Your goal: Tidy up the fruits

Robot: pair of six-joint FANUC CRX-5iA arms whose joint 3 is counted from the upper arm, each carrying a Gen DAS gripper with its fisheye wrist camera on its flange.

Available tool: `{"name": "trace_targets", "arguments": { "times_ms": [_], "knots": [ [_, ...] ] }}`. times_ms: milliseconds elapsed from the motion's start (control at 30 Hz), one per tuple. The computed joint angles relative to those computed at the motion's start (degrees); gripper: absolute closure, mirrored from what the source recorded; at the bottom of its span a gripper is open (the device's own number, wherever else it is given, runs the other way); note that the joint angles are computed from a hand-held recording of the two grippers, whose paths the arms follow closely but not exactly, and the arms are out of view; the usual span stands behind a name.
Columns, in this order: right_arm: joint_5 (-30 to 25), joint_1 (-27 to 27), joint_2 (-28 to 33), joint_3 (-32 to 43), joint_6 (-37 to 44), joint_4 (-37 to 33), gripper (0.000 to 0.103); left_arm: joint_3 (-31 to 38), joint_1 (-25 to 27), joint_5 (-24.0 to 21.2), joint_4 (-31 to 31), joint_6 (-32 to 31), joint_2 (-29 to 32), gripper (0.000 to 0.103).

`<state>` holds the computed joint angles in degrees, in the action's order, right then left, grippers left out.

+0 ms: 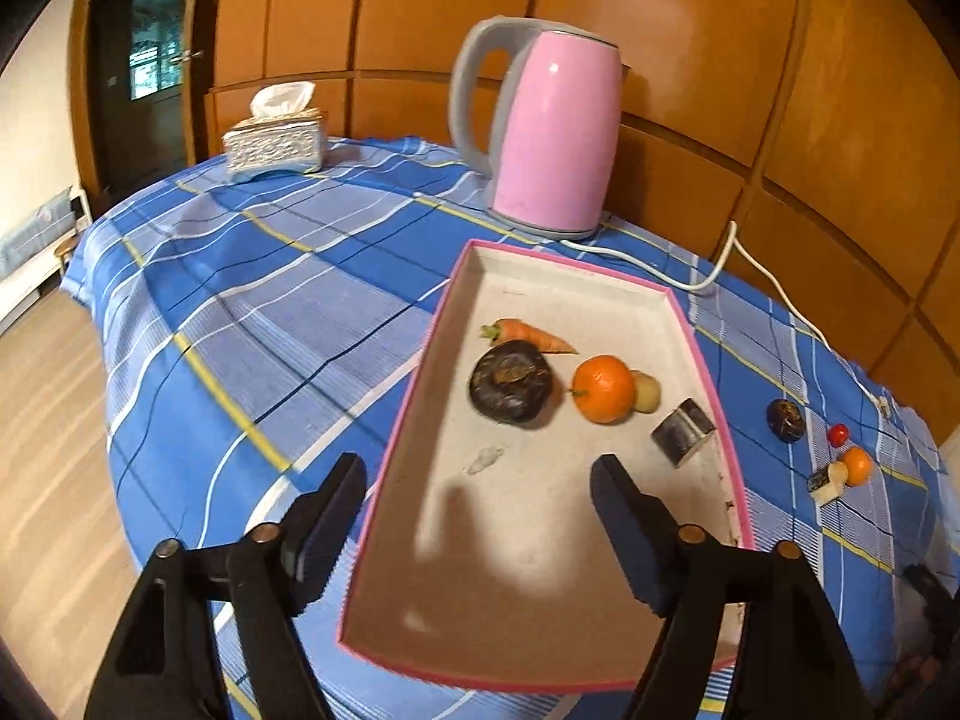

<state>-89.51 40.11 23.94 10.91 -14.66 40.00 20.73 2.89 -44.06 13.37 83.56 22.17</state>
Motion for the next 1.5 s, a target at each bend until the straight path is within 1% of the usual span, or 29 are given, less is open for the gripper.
{"name": "trace_targets", "arguments": {
  "times_ms": [100,167,233,333,600,667,1300,1500],
  "knots": [
    [0.0,0.0,0.0,0.0,0.0,0.0,0.026,-0.8,0.2,0.4,-1.0,1.7,-0.6,0.02],
    [0.0,0.0,-0.1,-0.1,0.0,0.0,0.026,-1.0,0.2,0.2,-2.0,2.9,-0.7,0.016],
    [0.0,0.0,0.0,0.0,0.0,0.0,0.026,-1.2,0.3,0.0,-2.2,3.6,-0.8,0.016],
    [0.0,0.0,0.0,0.0,-0.1,0.0,0.026,-1.1,0.1,-0.8,-3.4,4.8,-0.8,0.013],
    [0.0,0.1,0.0,-0.1,-0.1,0.0,0.026,-2.2,0.3,-1.0,-4.3,6.4,-1.1,0.011],
    [0.0,0.1,0.0,-0.1,-0.1,0.0,0.026,-2.3,0.2,-1.0,-4.6,6.8,-1.1,0.009],
    [0.0,0.1,-0.1,-0.2,-0.2,0.1,0.026,-2.6,0.2,-2.9,-5.6,9.5,-0.1,0.008],
    [0.0,0.1,-0.1,-0.2,-0.3,0.0,0.026,-3.0,0.0,-3.5,-5.4,9.2,0.0,0.008]
  ]
}}
